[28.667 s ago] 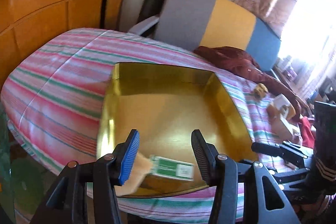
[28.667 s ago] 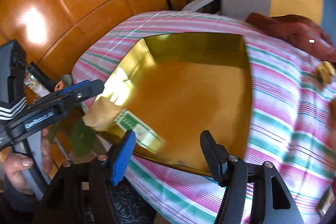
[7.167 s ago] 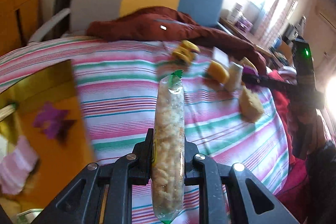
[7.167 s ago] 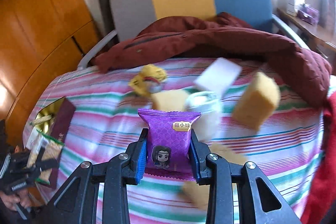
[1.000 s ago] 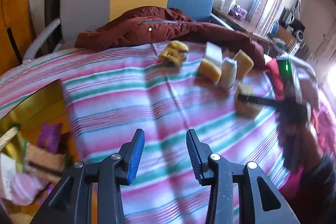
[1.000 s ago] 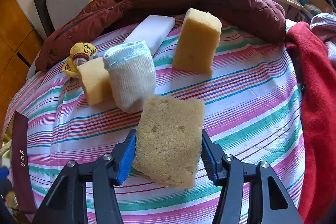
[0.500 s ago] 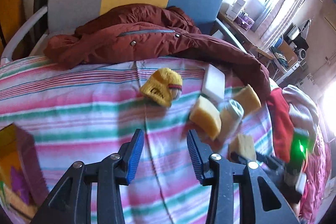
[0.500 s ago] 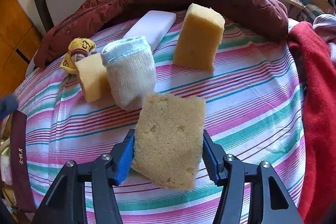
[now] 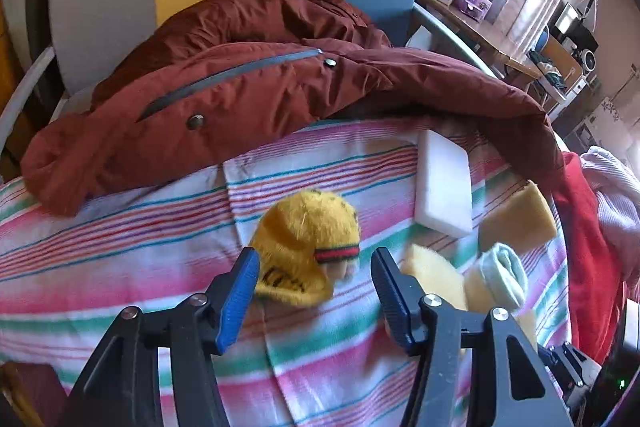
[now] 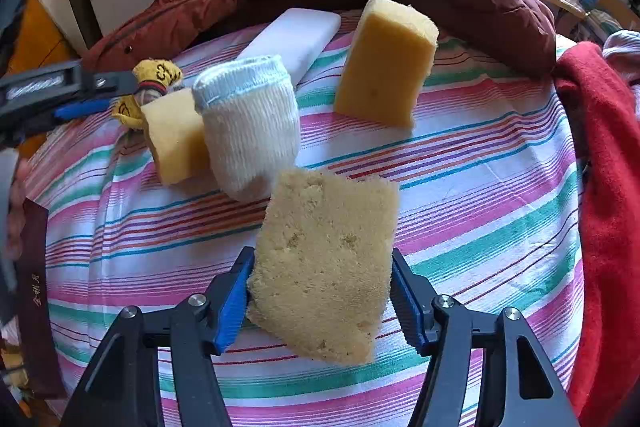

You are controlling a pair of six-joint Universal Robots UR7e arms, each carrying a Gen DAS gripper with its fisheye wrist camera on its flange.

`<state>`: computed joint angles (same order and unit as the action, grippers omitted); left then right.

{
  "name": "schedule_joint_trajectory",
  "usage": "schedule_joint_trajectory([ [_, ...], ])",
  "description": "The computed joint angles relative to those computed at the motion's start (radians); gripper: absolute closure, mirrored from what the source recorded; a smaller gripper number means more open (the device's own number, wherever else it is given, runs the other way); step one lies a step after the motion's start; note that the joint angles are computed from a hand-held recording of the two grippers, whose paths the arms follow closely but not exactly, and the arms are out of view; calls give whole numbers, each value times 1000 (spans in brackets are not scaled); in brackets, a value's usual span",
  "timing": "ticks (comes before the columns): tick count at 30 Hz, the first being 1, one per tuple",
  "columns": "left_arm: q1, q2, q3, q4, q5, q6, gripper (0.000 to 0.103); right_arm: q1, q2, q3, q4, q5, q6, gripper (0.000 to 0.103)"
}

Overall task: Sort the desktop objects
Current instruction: 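Grasp the yellow plush toy with the left tool while the right tool holds the tan sponge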

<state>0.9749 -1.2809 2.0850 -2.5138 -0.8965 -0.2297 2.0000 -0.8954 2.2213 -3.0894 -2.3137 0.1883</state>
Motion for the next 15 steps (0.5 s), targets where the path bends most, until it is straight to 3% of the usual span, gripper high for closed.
schedule_joint_trajectory([
  [8, 18, 83, -40, -21, 68, 67, 45, 2, 15, -14, 26, -20, 1, 37],
  [15, 37, 54, 14, -110, 52, 107, 60, -21, -12, 0, 1, 44, 25, 32],
])
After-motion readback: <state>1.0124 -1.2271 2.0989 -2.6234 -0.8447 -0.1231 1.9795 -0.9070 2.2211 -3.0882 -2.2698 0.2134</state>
